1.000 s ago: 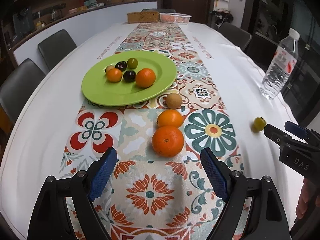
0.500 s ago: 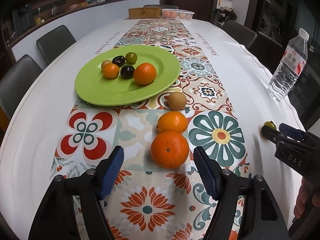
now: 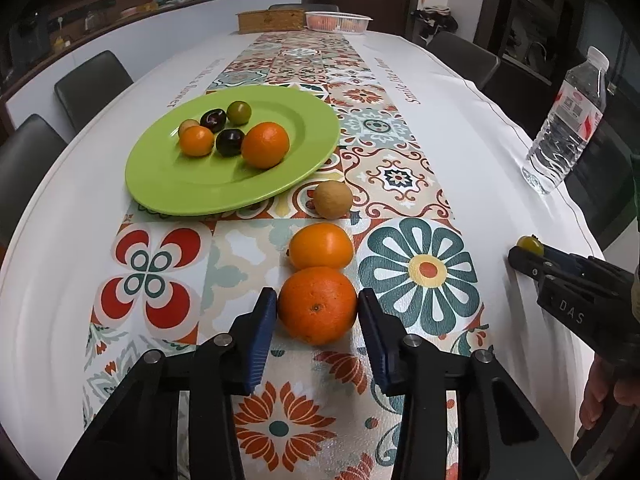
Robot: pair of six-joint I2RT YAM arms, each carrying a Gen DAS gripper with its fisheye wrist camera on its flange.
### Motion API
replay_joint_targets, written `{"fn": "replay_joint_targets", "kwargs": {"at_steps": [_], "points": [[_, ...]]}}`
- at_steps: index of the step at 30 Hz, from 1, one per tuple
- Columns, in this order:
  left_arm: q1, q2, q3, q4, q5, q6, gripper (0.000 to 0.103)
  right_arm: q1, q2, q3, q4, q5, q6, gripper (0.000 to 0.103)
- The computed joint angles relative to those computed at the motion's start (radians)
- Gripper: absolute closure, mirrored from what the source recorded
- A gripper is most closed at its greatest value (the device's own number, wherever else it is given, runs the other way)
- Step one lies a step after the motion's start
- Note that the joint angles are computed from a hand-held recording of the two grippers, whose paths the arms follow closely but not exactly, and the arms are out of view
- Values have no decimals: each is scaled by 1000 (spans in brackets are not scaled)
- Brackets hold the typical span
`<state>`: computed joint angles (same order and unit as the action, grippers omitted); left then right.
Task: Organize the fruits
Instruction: 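Grasp a large orange with the left tool while the right tool grasps a green-yellow fruit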
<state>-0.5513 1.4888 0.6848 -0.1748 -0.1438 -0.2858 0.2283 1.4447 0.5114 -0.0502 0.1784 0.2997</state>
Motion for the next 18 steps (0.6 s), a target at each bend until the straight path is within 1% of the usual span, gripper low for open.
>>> {"fn": "replay_joint_targets", "kwargs": {"at_steps": [7, 18], "points": [[-2, -18, -8, -7, -2, 19, 63, 20, -42, -13, -11, 4, 2, 74], [-14, -117, -38, -34, -8, 41, 63, 120, -162, -29, -74, 20, 32, 74]]}}
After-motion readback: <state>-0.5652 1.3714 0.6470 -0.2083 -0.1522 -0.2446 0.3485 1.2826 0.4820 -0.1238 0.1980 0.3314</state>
